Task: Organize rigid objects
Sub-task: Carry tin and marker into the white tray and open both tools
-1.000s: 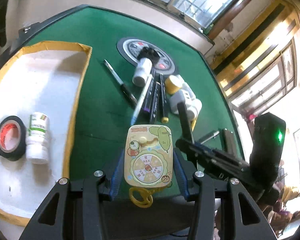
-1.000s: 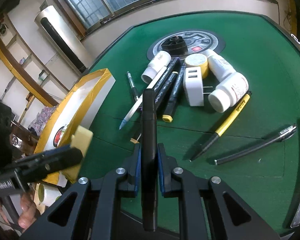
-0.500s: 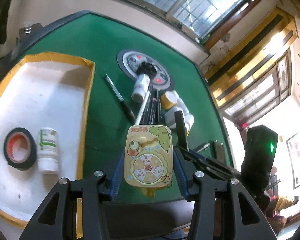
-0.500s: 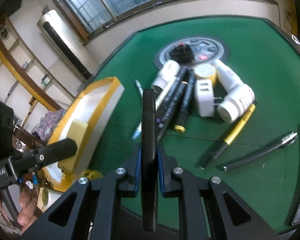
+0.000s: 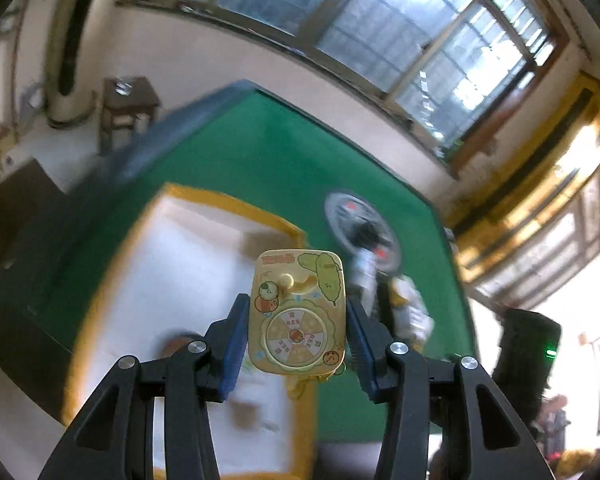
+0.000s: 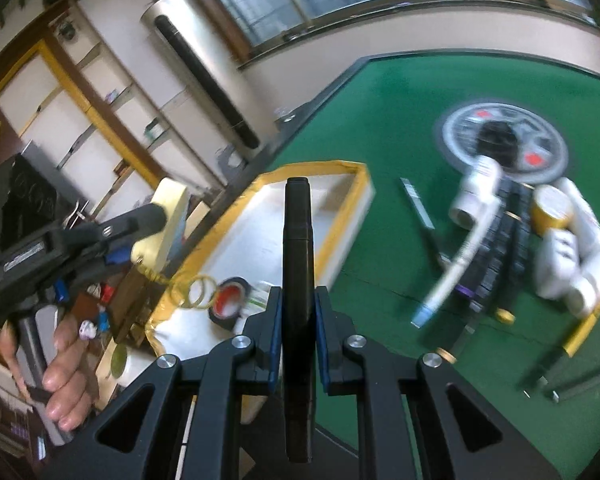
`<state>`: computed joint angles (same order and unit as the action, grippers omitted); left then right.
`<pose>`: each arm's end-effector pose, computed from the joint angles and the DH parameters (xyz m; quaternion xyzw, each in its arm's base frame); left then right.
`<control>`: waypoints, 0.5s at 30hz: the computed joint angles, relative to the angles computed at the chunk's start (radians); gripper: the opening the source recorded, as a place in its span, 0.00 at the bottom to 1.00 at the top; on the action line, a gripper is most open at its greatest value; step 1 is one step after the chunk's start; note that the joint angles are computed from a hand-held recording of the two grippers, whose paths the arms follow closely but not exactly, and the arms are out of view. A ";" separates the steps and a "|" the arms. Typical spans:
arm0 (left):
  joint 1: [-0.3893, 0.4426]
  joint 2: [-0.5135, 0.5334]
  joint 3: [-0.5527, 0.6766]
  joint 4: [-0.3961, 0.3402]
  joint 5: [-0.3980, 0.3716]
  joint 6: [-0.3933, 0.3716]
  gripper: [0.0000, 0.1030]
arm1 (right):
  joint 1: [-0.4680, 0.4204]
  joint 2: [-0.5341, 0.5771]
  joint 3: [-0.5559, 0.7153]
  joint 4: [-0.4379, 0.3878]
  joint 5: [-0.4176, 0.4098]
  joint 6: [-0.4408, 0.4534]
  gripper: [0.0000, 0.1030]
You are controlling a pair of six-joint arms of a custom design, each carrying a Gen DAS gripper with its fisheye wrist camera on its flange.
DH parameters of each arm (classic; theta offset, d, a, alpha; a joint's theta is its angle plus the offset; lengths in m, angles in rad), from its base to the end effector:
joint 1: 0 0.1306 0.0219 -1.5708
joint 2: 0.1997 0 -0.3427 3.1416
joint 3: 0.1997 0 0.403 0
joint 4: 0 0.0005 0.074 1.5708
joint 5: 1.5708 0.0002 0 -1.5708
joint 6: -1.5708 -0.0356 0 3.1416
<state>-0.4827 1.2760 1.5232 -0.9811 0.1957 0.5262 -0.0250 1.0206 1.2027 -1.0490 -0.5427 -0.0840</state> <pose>0.4048 -0.2205 0.4973 0.0199 0.9100 -0.2736 0.3109 0.3684 0.0087 0.4457 -0.0430 0.9080 0.2613 0.3245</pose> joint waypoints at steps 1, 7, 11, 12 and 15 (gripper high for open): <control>0.012 0.016 0.010 -0.003 -0.001 -0.007 0.48 | 0.017 0.018 0.015 0.000 0.002 -0.004 0.14; 0.091 0.158 0.097 -0.054 0.007 -0.059 0.48 | 0.094 0.189 0.160 -0.004 0.035 -0.025 0.14; 0.104 0.236 0.139 -0.081 -0.001 -0.091 0.48 | 0.120 0.306 0.255 -0.021 0.044 -0.058 0.14; 0.102 0.258 0.151 -0.091 -0.008 -0.102 0.48 | 0.133 0.337 0.277 -0.023 0.069 -0.068 0.14; 0.090 0.287 0.167 -0.124 -0.046 -0.131 0.48 | 0.164 0.389 0.306 -0.032 0.128 -0.073 0.14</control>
<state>-0.3929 1.5633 1.6906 -1.1055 0.1496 0.3954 0.1387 1.4100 1.5086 -1.0806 -0.4148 -0.1571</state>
